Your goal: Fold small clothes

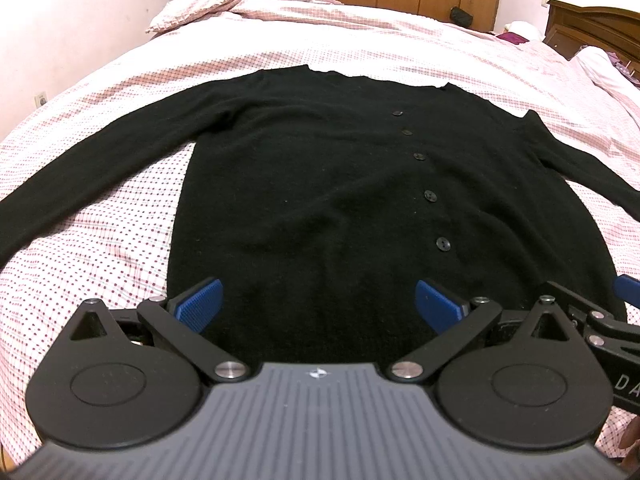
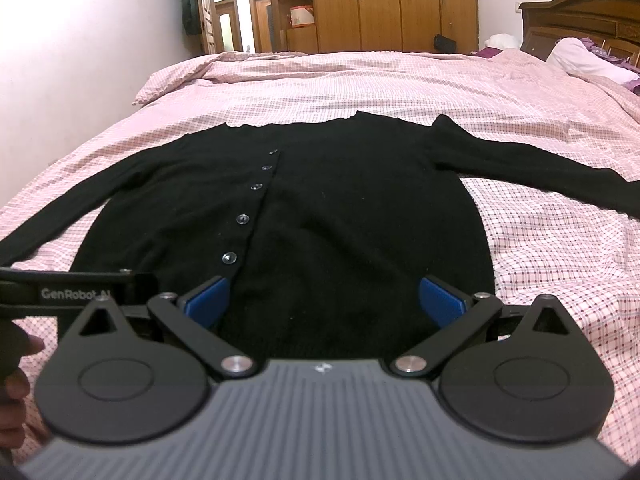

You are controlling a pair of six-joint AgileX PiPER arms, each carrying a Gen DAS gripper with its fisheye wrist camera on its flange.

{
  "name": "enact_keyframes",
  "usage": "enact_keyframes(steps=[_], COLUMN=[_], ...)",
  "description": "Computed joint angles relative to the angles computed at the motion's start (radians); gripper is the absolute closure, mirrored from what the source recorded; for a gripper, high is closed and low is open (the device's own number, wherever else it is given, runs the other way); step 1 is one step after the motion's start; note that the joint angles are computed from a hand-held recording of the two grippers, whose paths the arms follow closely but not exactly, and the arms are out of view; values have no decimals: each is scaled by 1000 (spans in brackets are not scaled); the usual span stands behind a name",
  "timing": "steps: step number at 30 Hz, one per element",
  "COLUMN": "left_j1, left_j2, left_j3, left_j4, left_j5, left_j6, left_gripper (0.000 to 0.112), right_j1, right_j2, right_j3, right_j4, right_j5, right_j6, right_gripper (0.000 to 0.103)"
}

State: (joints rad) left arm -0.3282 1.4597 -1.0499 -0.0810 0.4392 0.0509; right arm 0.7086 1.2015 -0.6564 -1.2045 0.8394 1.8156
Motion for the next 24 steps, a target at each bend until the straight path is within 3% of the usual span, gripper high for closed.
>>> enact_keyframes(steps=[24], left_j1=[-2], left_j2=[6], left_j3=[-9], left_j4=[16], left_j5=[6], left_j6=[-16], left_gripper=[9], right_j1=[-8], right_j2=[-5], right_j3=[-5], right_j4=[18], right_j5=[-2], right_j6=[-18], right_gripper=[0])
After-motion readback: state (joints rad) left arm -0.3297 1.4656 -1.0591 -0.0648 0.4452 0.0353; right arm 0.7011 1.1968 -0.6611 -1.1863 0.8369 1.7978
